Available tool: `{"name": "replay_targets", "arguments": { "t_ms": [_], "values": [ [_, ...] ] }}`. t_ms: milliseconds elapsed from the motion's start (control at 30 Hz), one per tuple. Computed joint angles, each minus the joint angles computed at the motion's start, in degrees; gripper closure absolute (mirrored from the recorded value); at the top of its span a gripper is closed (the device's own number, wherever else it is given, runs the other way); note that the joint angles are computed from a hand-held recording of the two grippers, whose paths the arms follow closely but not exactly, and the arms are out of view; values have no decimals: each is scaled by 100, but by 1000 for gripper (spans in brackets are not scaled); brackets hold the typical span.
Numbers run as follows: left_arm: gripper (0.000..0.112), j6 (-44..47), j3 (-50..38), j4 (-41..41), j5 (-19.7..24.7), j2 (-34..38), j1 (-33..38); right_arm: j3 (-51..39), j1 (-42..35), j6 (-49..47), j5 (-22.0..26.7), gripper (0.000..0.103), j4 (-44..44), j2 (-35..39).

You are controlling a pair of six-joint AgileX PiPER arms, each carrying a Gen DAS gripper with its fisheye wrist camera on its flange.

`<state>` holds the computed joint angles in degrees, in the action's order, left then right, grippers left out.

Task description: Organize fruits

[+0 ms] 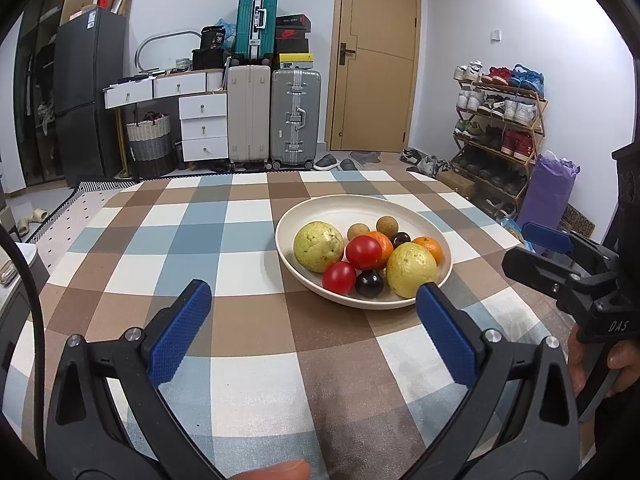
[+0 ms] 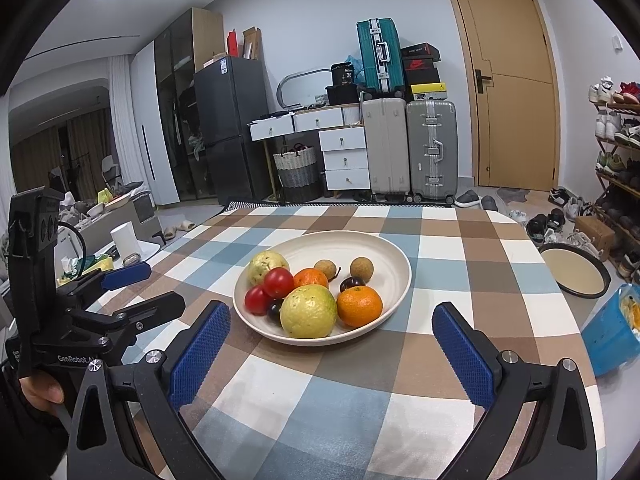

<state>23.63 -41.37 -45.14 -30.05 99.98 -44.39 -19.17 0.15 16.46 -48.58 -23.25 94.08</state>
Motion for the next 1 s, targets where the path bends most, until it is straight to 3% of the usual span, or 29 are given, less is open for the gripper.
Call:
{"name": "replay_targets", "arguments": {
  "t_ms": [1000],
  "values": [
    [10, 58, -9, -68, -17, 10, -30, -12, 82, -90, 45, 0, 77, -19]
  ]
}}
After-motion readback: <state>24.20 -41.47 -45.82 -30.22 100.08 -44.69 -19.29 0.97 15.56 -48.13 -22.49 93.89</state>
